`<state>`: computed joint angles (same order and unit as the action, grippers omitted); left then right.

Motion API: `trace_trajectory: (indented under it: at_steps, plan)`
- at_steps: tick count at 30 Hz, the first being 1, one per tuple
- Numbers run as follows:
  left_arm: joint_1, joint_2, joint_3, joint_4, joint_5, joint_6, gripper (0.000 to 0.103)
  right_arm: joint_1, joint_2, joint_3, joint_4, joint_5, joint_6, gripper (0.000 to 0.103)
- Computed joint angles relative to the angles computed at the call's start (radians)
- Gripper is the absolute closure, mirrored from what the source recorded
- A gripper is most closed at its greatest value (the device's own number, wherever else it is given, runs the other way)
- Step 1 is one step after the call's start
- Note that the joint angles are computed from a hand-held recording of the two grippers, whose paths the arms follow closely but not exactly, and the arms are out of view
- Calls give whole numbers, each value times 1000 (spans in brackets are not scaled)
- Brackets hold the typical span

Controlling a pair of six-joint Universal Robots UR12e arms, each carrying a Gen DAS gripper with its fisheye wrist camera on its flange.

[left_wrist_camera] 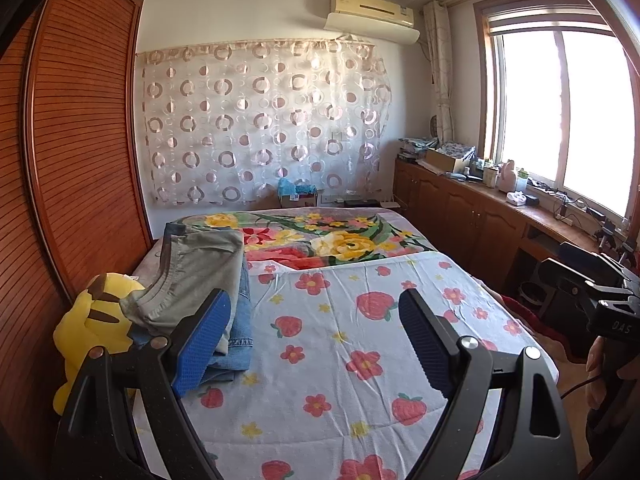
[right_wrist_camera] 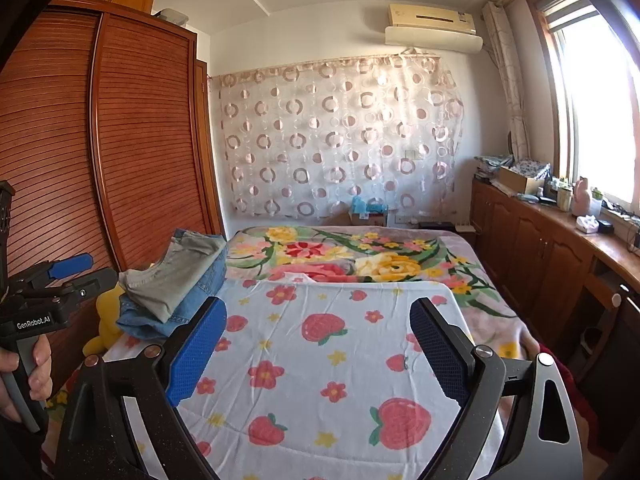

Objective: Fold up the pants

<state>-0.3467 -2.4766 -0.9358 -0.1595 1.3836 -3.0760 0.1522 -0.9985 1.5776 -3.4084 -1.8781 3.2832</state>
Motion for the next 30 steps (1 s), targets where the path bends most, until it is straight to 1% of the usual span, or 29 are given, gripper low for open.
trace_trajectory:
  at_steps: [30]
  plan:
    - [1,2,-4,2,0,-1,16,-1,-3,3,8,-7,-9,9]
